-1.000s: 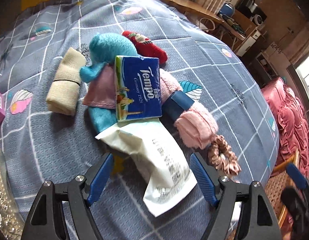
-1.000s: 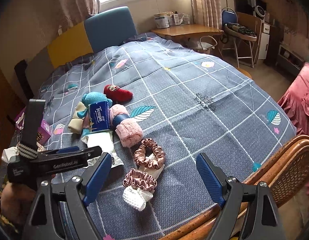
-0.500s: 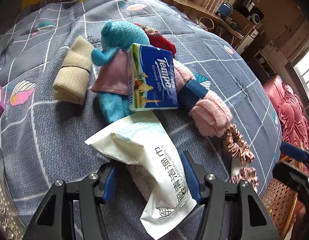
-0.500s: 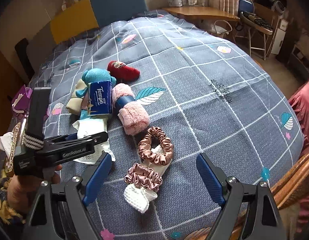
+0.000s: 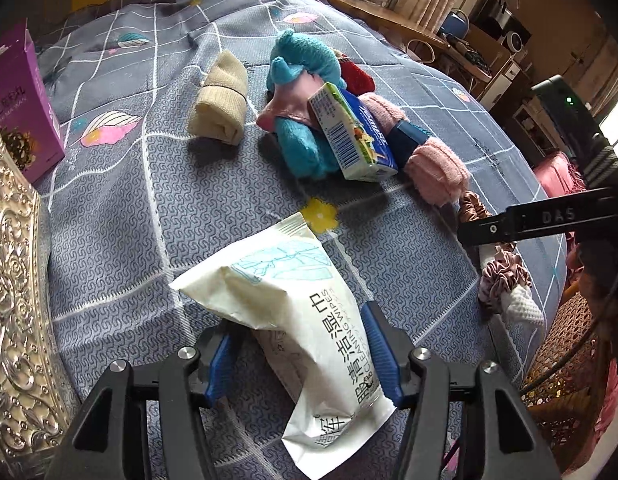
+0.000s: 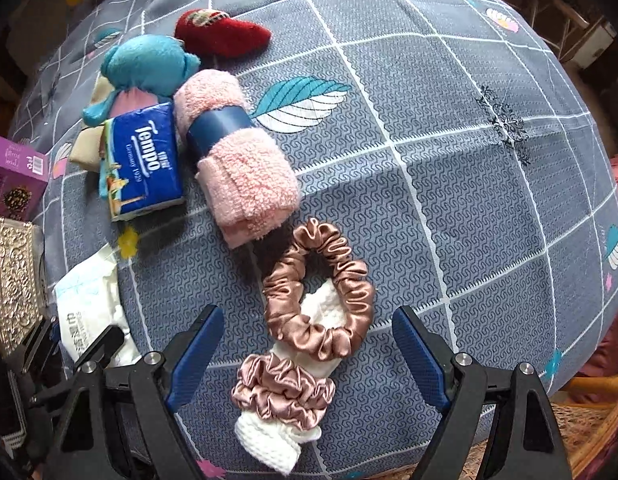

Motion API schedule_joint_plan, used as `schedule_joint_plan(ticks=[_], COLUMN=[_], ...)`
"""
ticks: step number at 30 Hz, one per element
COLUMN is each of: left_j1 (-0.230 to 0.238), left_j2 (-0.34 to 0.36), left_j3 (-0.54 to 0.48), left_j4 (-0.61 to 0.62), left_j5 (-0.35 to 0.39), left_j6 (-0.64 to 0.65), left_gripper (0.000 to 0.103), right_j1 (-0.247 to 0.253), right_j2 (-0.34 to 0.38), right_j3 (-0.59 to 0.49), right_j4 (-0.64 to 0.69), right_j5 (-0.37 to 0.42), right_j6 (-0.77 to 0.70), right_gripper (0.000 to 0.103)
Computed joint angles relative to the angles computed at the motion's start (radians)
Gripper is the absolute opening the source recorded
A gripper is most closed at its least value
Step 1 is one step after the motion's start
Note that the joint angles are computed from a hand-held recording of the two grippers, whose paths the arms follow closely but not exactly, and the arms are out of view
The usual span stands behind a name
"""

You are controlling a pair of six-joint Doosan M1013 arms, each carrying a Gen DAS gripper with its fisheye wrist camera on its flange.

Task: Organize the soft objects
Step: 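Carry the wipes packet into the gold tray while the right gripper grasps the satin scrunchies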

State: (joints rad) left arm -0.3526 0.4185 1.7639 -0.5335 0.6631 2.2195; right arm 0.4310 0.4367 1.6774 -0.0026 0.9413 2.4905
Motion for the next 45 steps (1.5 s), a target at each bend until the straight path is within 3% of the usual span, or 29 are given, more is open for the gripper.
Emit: schedule_joint_plan(ticks=[3, 4, 5, 6, 8, 13, 18, 28, 32, 36, 45], left_j1=[0.005, 0.007, 0.01, 0.01, 0.005, 0.014, 0.029, 0.11, 0.145, 0.168, 0.215], left_j2=[-0.002, -0.002, -0.005, -0.007, -0.015, -0.046, -0.062, -0.05, -0.042, -0.037, -0.024], left_j3=[0.007, 0.006, 0.007, 0.008, 0.013, 0.014, -0.043, -0.216, -0.254, -0.273, -0.316], left_j4=[-0.009, -0.008, -0.007, -0.003, 0.003, -0.069, -0.126, -0.145, -0.122, -0.077, 0.017], left_j5=[-0.012, -0.008, -0.003, 0.0, -0.007, 0.004, 0.015, -0.039, -0.054, -0.084, -0.135], left_j6=[0.025, 0.027, 0.032, 0.034, 0.046, 0.125, 0.163, 0.064, 0.004, -0.043, -0.148], left_gripper=[0.06, 0.059, 0.059, 0.058, 0.057, 0.057, 0.057, 0.057, 0.057, 0.057, 0.057], right_j1=[0.011, 0.017, 0.019, 0.018, 0.013, 0.01, 0.008, -0.022, -0.031, -0.041, -0.048], right_j2=[0.027, 0.024, 0.02, 0.015, 0.004, 0.01, 0.028, -0.004, -0.034, -0.045, -0.036], right_j3=[-0.031, -0.031, -0.027, -0.019, -0.005, -0.018, -0.03, 0.018, 0.055, 0.071, 0.072], right_j4=[-0.051, -0.065, -0.066, -0.057, -0.048, -0.047, -0.047, 0.0, -0.041, -0.021, 0.025], right_j5=[0.065, 0.047, 0.036, 0.026, 0.005, 0.039, 0.033, -0.063, -0.128, -0.171, -0.167], right_j6=[0.012, 0.01, 0.009, 0.014, 0.017, 0.007, 0.016, 0.044, 0.142, 0.125, 0.079], right_gripper=[0.055, 0.036, 0.025, 0.023, 0.022, 0.024, 0.024, 0.028, 0.029, 0.022, 0.022])
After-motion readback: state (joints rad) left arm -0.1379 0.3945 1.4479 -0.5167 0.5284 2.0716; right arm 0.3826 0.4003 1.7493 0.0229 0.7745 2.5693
